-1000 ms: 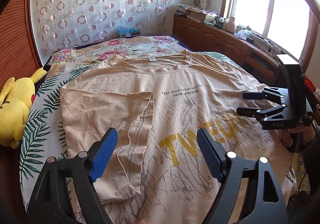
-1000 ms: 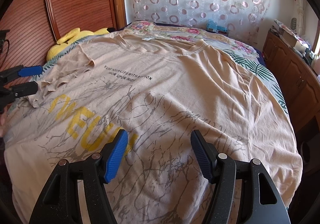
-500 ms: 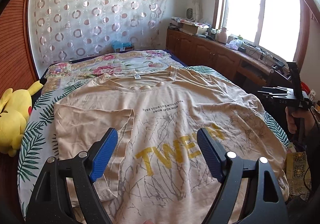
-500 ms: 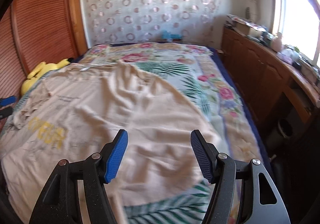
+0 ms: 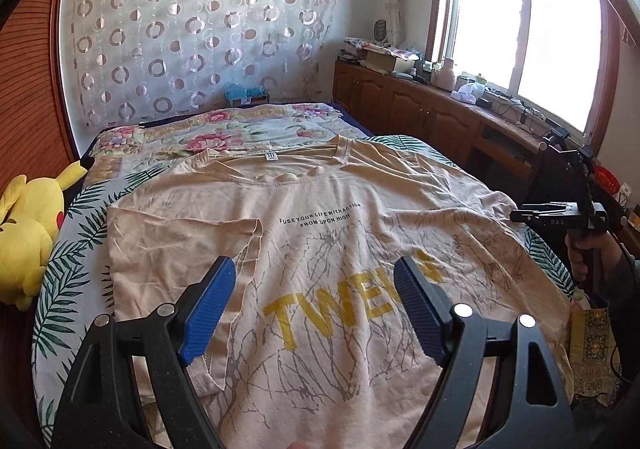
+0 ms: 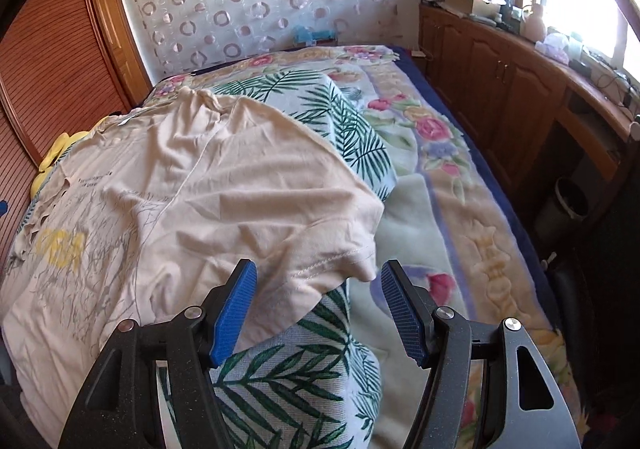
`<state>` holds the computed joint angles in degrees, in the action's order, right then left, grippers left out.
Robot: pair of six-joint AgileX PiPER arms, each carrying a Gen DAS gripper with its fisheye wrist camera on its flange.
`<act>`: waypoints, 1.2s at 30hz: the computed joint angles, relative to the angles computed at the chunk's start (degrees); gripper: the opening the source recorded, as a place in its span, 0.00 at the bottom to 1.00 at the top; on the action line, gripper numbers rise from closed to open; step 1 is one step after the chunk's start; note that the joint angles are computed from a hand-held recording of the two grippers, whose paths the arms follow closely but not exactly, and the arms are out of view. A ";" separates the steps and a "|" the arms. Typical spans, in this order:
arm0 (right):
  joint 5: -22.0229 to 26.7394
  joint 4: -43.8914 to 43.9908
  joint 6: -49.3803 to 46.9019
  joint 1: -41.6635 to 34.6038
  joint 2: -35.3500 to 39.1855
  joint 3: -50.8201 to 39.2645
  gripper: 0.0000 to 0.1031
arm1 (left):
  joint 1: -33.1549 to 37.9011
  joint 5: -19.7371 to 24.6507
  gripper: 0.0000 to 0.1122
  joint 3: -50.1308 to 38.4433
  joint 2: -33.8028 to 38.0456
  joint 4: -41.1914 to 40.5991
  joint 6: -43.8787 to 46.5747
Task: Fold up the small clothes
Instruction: 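Grasp the other side edge with the right tool and lift it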
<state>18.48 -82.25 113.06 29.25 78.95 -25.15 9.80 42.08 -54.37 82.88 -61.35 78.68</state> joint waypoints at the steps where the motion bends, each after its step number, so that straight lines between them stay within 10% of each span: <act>1: -0.64 2.19 -2.68 -0.32 -0.16 -0.31 0.55 | 0.02 -0.04 0.73 0.09 0.06 -0.09 0.10; 9: 4.75 1.82 -3.02 2.53 1.41 -1.60 0.03 | 0.27 -2.24 0.73 1.16 0.42 -0.67 0.82; 23: 19.50 8.08 -14.93 19.57 -3.43 -13.83 0.02 | 2.83 -2.39 0.73 1.97 0.34 -3.39 3.18; 36: 11.82 9.55 -24.49 23.50 14.13 -31.99 0.03 | 5.40 -1.38 0.73 1.62 0.46 -3.93 3.36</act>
